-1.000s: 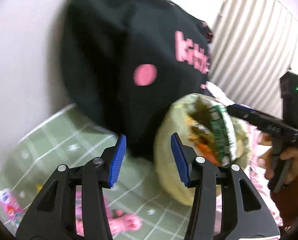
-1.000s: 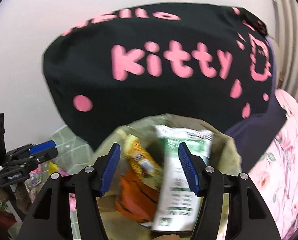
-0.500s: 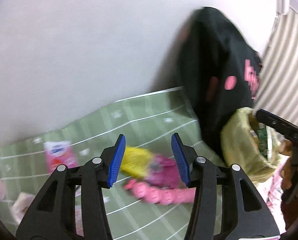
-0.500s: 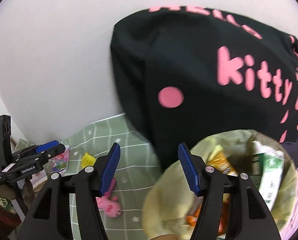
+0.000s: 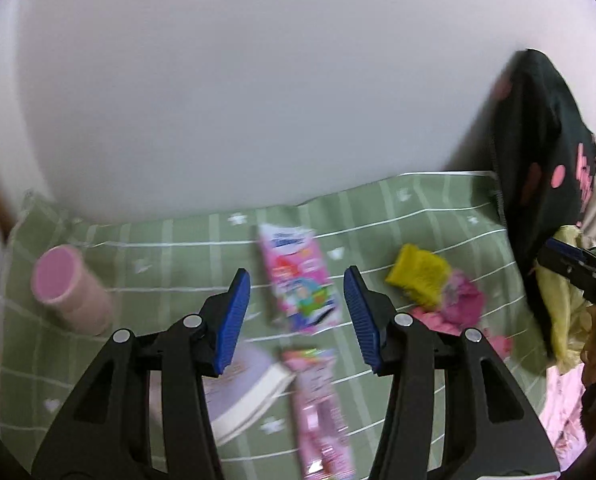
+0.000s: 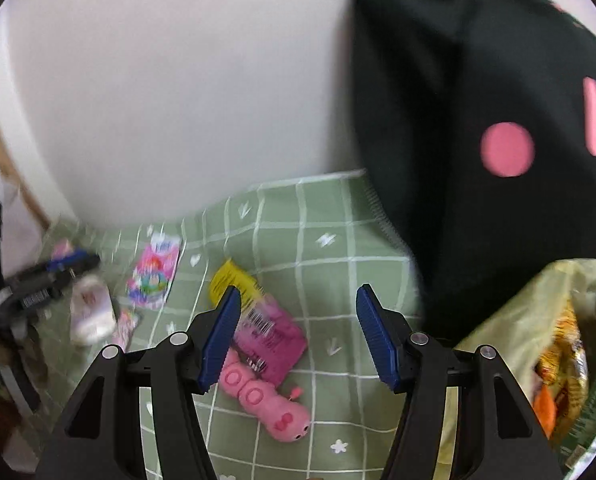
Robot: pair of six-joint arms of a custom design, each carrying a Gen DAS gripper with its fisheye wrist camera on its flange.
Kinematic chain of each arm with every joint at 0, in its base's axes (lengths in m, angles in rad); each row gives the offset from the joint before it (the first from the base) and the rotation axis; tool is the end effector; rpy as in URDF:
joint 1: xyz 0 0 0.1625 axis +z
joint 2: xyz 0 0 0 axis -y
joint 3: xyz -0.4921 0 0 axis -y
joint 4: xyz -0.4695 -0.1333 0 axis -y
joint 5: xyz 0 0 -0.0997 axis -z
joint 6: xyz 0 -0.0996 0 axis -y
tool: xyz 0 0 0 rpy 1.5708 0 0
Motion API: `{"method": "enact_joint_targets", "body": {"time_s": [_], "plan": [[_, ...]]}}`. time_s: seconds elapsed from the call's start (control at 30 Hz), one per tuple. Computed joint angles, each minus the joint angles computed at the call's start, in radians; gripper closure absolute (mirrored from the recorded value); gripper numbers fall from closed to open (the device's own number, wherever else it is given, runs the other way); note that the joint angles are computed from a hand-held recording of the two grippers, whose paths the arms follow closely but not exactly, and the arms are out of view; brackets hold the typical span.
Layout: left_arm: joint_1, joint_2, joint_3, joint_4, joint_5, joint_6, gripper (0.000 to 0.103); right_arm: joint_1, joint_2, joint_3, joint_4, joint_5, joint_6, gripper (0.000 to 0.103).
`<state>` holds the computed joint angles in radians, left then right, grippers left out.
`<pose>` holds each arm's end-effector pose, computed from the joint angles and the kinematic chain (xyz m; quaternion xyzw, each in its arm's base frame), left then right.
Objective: Collect trash
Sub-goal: 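Move both tools back toward the yellow-pink bag and pink toy on the table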
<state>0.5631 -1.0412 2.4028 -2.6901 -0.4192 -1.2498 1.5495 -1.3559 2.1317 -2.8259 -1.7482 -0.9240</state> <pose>-0.2466 -0.4209 0.0646 -0.0352 0.8345 -0.4452 0.3228 0.1035 -0.5761 0.2735 0.4031 -0.8799 0.1713 0.1843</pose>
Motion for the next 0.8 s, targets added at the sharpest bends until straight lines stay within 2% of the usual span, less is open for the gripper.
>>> {"method": "enact_joint_targets", "body": {"time_s": [0.03,0.13,0.3,0.37,0.47,0.53,0.6,0.67,0.7,0.73,0.77,0.8], "plan": [[-0.009,-0.024,0.013,0.086,-0.001,-0.084,0.057,0.002,0.006,0.010,0.000,-0.006,-0.031,0.047],[-0.032,-0.073,0.050,0.224,-0.015,-0.248,0.057,0.009,0.039,0.019,0.017,-0.028,-0.085,0.047],[-0.063,-0.117,0.093,0.357,-0.069,-0.426,0.056,0.031,0.130,0.036,-0.090,-0.129,-0.241,0.047],[-0.075,-0.133,0.112,0.359,-0.093,-0.451,0.056,0.031,0.155,0.028,-0.096,-0.155,-0.263,0.047],[-0.087,-0.155,0.122,0.388,-0.145,-0.491,0.056,0.028,0.198,-0.019,-0.012,-0.223,-0.164,0.048],[-0.087,-0.167,0.122,0.398,-0.184,-0.498,0.056,0.030,0.204,-0.030,0.024,-0.244,-0.153,0.048],[-0.083,-0.171,0.133,0.330,-0.215,-0.464,0.056,0.034,0.203,-0.035,0.057,-0.254,-0.137,0.048],[-0.078,-0.165,0.127,0.326,-0.206,-0.460,0.056,0.035,0.206,-0.034,0.059,-0.250,-0.147,0.050],[-0.077,-0.164,0.122,0.338,-0.203,-0.463,0.056,0.032,0.206,-0.031,0.055,-0.241,-0.146,0.054],[-0.079,-0.163,0.119,0.343,-0.202,-0.463,0.056,0.030,0.201,-0.030,0.072,-0.230,-0.139,0.075],[-0.082,-0.162,0.118,0.343,-0.202,-0.462,0.056,0.026,0.195,-0.036,0.121,-0.220,-0.120,0.083],[-0.085,-0.161,0.118,0.340,-0.202,-0.456,0.055,0.022,0.190,-0.036,0.152,-0.214,-0.101,0.084]]}}
